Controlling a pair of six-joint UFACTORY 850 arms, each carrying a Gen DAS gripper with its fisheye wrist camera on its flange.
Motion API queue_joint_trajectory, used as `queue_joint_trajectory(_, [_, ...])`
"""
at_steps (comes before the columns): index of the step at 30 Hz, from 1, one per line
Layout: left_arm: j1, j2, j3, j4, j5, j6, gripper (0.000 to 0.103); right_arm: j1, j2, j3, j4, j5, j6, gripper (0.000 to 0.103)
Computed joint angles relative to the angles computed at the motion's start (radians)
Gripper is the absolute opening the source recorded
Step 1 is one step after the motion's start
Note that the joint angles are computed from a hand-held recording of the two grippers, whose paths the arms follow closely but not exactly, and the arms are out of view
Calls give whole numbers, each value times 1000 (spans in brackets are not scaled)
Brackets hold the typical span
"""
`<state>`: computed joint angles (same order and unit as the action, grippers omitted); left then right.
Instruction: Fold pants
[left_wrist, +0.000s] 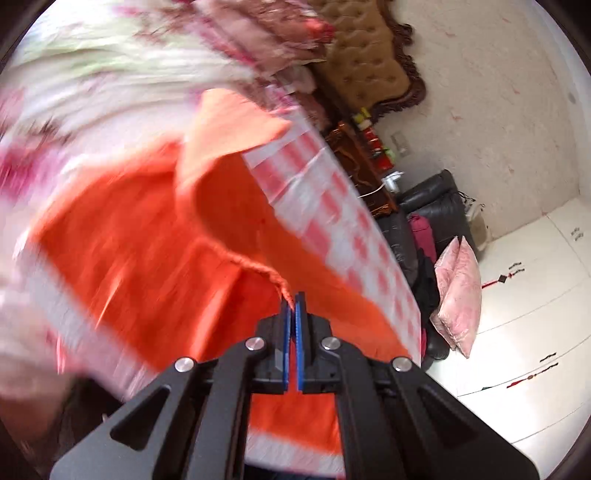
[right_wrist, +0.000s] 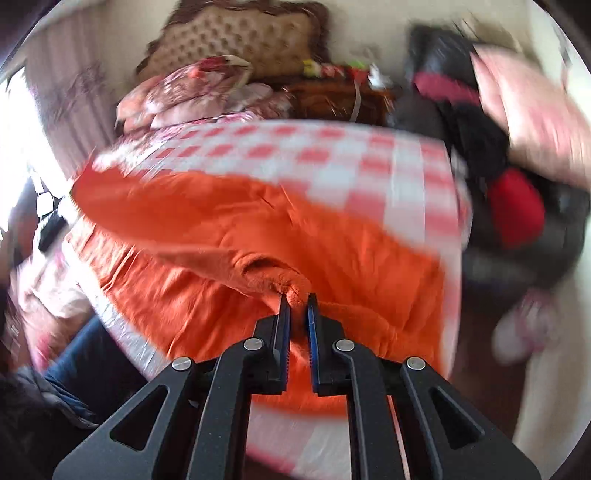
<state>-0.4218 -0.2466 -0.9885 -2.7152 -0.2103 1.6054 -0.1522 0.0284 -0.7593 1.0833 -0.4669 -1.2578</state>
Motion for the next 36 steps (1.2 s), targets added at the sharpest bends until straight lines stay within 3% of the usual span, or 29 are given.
queue_joint_trajectory(4, [-16,1,87,-68,-49,6,1,-70,45,83,86,-110,65,27])
queue_joint_trajectory(6, [-19,-1,102,-103,-85,28,1,-110,81,120,148,-145,89,55])
queue_joint_trajectory(8, [-21,2,114,-124,-111,54,1,-162,105,153,226,-199,126,69])
queue_joint_trajectory(9, [-20,3,121,-132,-125,54,1,-194,109,170,269,-224,149,70])
queue_joint_trajectory(13, [-15,-14,123,-103,-176,-11,1,-258,48,175,350,-309,312,70])
queue_joint_trajectory(22, [-16,-23,140,-82,-225,-51,2,-225,-52,105,403,-302,420,68])
queue_joint_trajectory(23, [-14,-25,140,-74,-226,-57,2,-206,-61,81,367,-280,463,48])
queue_joint_trajectory(24, [-10,-29,133,-55,-221,-70,1,-199,-72,63,322,-270,505,20])
queue_joint_trajectory(28, [29,-46,41,107,-187,-185,1,-161,-128,-108,149,-228,643,18])
queue_joint_trajectory(31, [35,-17,-36,42,-128,-52,1,-151,-119,-230,273,-256,434,18])
queue_joint_trajectory(33, [26,18,-48,-39,-109,62,1,-133,-61,-247,325,-183,259,18])
queue_joint_trajectory(36, [11,55,23,-13,-152,18,1,-165,-58,-209,272,-202,295,18])
